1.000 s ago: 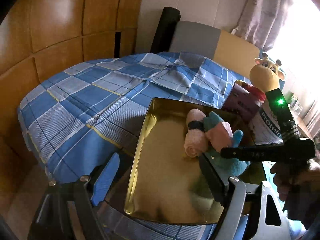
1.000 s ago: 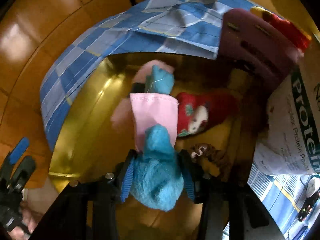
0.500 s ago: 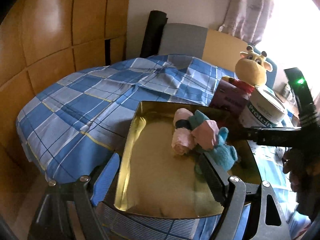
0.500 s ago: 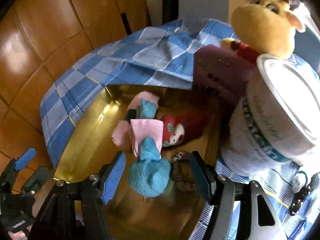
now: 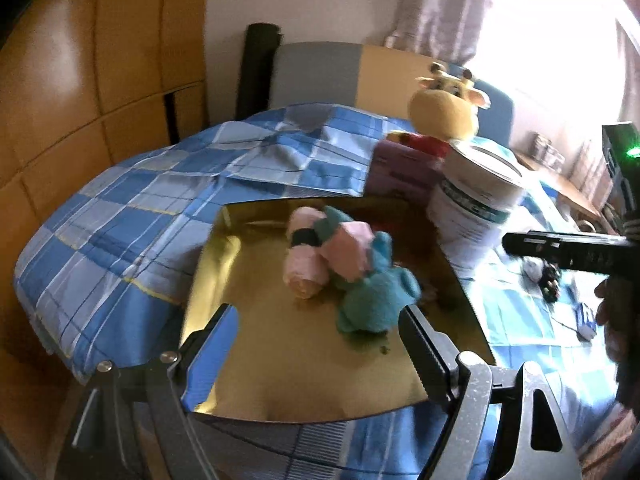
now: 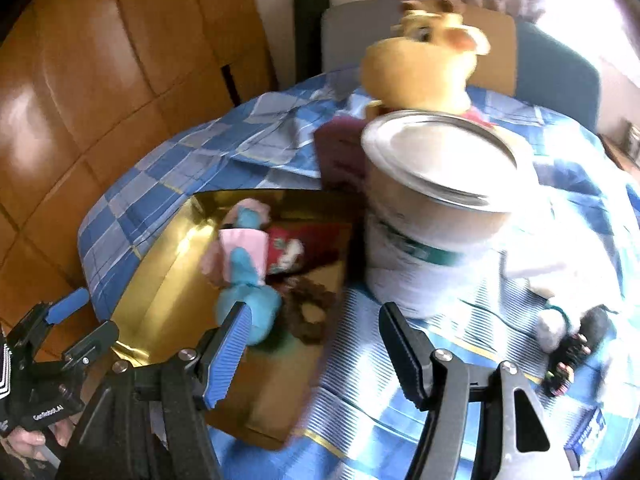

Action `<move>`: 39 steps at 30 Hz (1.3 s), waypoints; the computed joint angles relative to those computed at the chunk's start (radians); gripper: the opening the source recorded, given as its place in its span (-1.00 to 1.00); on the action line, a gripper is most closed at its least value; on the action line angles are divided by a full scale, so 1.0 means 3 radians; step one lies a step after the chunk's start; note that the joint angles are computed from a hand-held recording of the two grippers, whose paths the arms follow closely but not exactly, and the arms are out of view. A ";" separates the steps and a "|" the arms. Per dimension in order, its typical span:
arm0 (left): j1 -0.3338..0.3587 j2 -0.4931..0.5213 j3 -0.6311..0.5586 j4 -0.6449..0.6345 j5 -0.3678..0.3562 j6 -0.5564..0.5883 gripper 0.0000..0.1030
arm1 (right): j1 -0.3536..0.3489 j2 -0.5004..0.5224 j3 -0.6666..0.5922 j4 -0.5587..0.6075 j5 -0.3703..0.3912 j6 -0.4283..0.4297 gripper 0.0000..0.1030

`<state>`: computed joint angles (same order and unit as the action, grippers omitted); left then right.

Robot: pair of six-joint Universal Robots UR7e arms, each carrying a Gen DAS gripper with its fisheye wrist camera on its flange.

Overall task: Organize soft objects
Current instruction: 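Move both grippers away from the tray back toward the items on the bed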

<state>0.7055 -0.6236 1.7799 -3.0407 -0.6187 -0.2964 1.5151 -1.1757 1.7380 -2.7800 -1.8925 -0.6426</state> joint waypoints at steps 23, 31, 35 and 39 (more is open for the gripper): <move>-0.0210 0.0663 -0.0898 0.0577 -0.0666 0.0692 0.61 | -0.1328 -0.0572 -0.0150 -0.0621 -0.0157 0.1736 0.30; -0.0235 0.0923 -0.1206 0.0900 -0.0925 0.0692 0.61 | -0.1361 -0.0634 -0.0140 -0.0458 0.0121 0.1717 0.30; -0.0240 0.0955 -0.1188 0.0940 -0.1000 0.0730 0.61 | -0.1358 -0.0635 -0.0175 -0.0176 0.0463 0.1629 0.30; -0.0238 0.0953 -0.1158 0.0884 -0.1037 0.0784 0.61 | -0.1244 -0.0482 -0.0383 0.0167 0.0632 0.1457 0.30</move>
<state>0.6342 -0.3378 1.4325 -2.7754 -0.9298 -0.0611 1.1418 -1.3203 1.6231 -2.7300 -1.7029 -0.2056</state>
